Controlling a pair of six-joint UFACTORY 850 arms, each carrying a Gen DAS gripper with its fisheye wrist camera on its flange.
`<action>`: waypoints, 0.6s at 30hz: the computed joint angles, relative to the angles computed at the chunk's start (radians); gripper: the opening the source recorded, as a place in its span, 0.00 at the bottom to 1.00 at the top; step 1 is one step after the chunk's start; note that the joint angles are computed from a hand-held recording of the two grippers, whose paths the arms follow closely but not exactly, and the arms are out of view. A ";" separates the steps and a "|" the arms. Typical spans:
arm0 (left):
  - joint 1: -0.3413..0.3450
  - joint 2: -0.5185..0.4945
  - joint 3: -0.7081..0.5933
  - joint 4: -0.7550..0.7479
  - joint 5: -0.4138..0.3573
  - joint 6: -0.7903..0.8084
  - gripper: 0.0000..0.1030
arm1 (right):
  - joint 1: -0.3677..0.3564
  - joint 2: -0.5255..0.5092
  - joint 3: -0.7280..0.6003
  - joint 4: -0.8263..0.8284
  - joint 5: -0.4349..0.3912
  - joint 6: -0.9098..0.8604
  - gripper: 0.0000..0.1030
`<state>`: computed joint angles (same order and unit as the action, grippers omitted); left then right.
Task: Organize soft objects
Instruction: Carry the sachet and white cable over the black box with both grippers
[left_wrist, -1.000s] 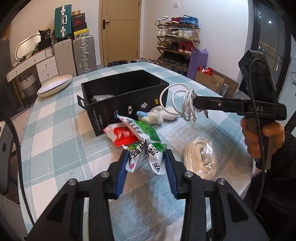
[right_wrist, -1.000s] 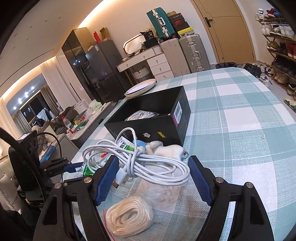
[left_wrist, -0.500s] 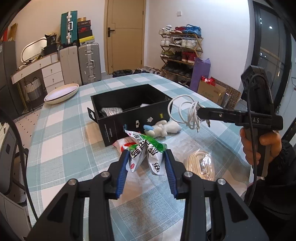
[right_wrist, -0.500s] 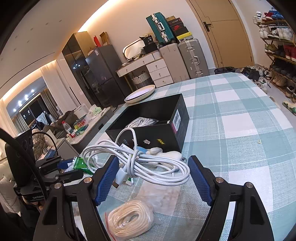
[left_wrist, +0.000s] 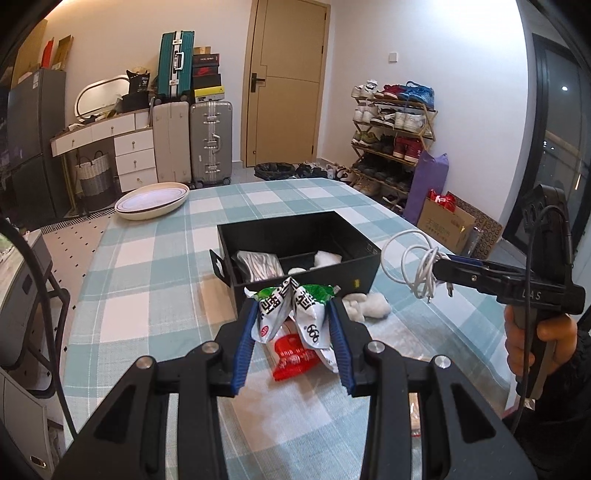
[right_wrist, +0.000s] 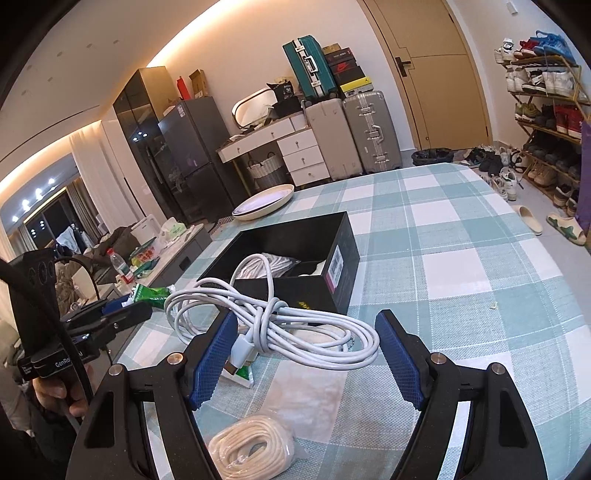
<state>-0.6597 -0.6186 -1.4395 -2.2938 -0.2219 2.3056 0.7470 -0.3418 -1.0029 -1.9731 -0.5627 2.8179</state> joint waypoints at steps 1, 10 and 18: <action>-0.001 -0.008 -0.012 -0.002 0.006 -0.002 0.36 | -0.002 -0.001 -0.004 0.013 0.000 -0.012 0.76; -0.001 -0.066 -0.106 -0.012 0.040 -0.031 0.36 | -0.017 -0.027 -0.074 0.154 -0.007 -0.218 0.76; -0.008 -0.116 -0.194 -0.090 0.082 0.032 0.36 | -0.032 -0.065 -0.153 0.247 -0.009 -0.386 0.76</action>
<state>-0.6675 -0.7343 -1.6331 -2.3838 -0.1402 2.3380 0.7147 -0.4069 -1.1556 -1.7262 -0.5713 2.4320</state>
